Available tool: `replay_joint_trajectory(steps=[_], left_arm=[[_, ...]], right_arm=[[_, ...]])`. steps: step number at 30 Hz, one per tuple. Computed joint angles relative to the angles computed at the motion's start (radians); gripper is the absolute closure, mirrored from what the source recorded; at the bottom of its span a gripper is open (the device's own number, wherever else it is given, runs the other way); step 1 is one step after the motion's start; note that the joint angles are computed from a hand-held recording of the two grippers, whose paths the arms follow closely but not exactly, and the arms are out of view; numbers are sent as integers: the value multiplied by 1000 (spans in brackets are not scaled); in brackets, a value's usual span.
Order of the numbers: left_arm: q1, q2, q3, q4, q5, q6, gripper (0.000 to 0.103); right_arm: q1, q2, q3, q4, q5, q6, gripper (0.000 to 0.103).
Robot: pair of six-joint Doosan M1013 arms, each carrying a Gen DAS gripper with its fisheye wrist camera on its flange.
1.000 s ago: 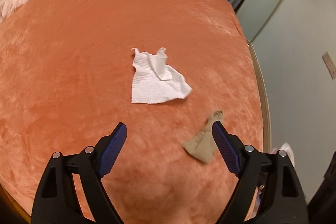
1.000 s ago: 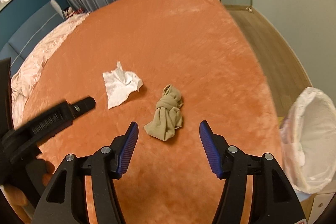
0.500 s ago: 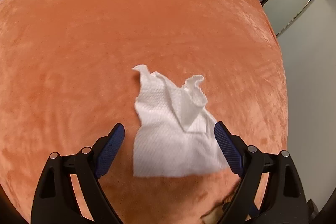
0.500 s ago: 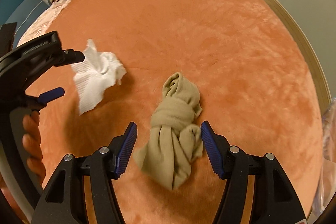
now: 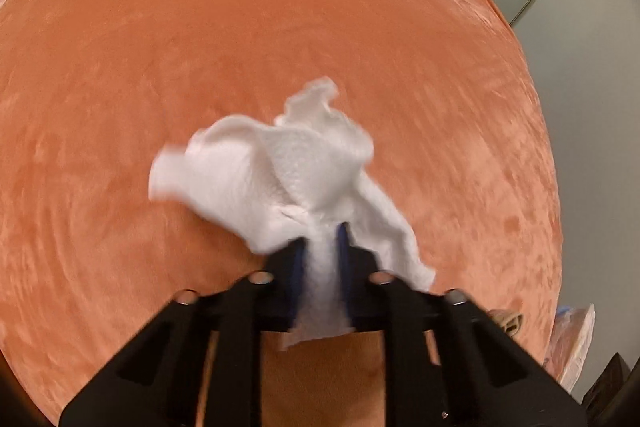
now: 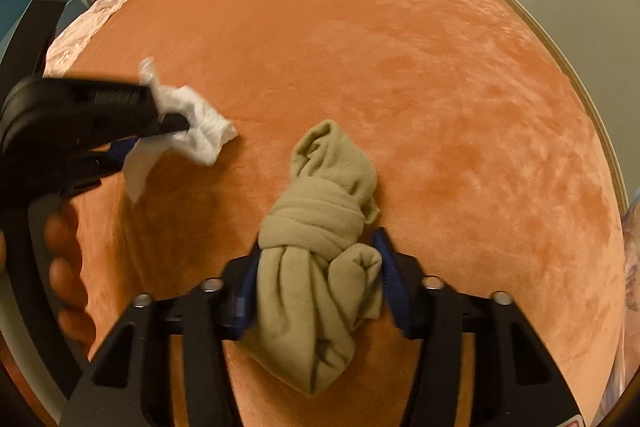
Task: Collect trash
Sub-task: 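Grasp the white paper towel with the left tool while the right tool grasps the khaki sock, then carry the paper towel and khaki sock over the bin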
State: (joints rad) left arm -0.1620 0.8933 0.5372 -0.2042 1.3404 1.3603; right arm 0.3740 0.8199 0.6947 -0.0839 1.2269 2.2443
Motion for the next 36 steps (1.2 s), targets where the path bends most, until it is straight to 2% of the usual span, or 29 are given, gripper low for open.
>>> replay_joint_trajectory(steps=[3,13,29,36], left_arm=[[-9,-47,82,-1,-28,14,99],[-54,-206,286,-25,-104,67,99],[-178,-380,404,-44,-219,157,99],[-238,-406,418,-56,-238,197,99]], right_arm=[[-9,-31,46,36,-21,13,65],[-10,-185,235,-8,-127,111,66],[-36,-439,467,-214,-260,275,66],[-50,-524,552,-297,-279,344,66]])
